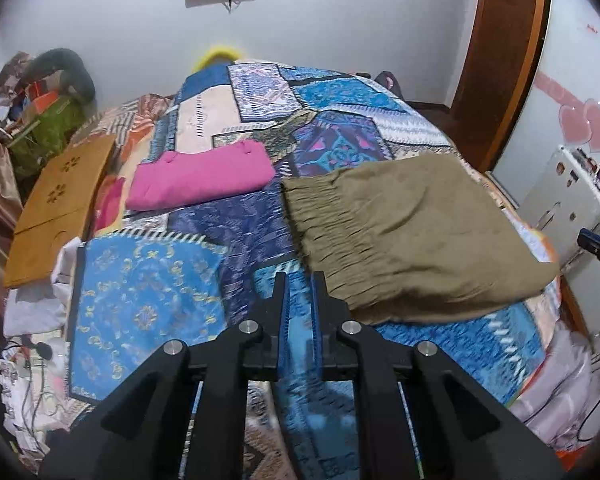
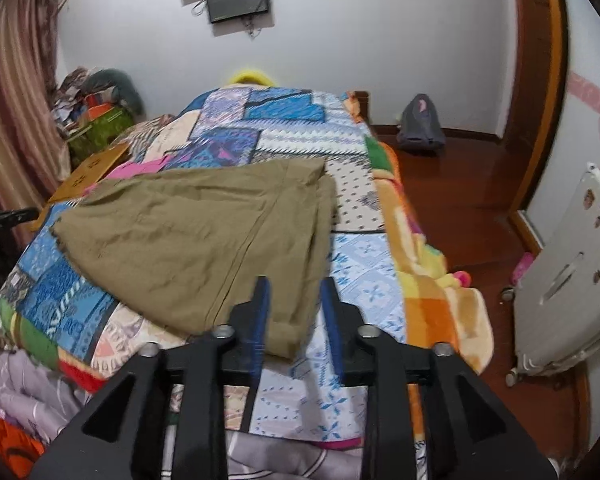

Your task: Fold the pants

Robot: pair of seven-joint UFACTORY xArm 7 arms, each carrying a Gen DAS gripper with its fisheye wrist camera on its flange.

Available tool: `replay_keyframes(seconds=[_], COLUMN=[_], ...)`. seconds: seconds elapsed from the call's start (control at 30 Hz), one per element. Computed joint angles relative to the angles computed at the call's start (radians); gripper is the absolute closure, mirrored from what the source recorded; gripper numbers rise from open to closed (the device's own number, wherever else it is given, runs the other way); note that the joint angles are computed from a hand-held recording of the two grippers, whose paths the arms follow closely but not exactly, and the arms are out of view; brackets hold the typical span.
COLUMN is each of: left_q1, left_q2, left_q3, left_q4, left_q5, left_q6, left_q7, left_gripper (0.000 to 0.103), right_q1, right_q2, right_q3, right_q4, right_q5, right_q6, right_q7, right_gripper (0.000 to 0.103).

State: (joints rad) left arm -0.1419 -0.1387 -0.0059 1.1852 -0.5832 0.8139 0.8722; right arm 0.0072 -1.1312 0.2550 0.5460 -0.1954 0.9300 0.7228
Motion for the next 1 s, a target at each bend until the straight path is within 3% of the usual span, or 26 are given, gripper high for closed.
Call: replay_keyframes(seconds=[0.17, 0.4, 0.63, 0.83, 1.0], left_q1=[-0.029, -0.073, -0.086, -0.065, -0.040], left_q2=[-0.001, 0.004, 0.013, 0.070, 0.174], left_q3=[-0.026, -0.057, -0.058, -0.047, -0.065], left_q4=[0.000, -0.039, -0.098, 0.034, 0.180], left_q5=[0.000, 0.030, 0.027, 0.040, 0.066], left_q6=[0.009, -0.025, -0.075, -0.005, -0.055], left_q7=[0.001, -0.019, -0.023, -0.057, -0.132], left_gripper=[0.093, 0.093, 0.089, 0.088, 0.057], right_q1=[-0.014, 0.029, 0.115, 0.096, 0.035], right_q2=[0.074, 0.237, 0.278, 0.272, 0.285], right_q3=[0.028, 0.011, -0.045, -0.056, -0.067], right_q4=[0.038, 0.024, -0.059, 0.011, 0.055], right_q5=[-0.027, 0.005, 0.097, 0.068, 0.028], right_q6=[-0.075, -0.216, -0.248, -0.164, -0.188], right_q7=[0.001, 0.020, 0.030, -0.031, -0.047], right_gripper=[0.051, 0.049, 0.049, 0.049, 0.042])
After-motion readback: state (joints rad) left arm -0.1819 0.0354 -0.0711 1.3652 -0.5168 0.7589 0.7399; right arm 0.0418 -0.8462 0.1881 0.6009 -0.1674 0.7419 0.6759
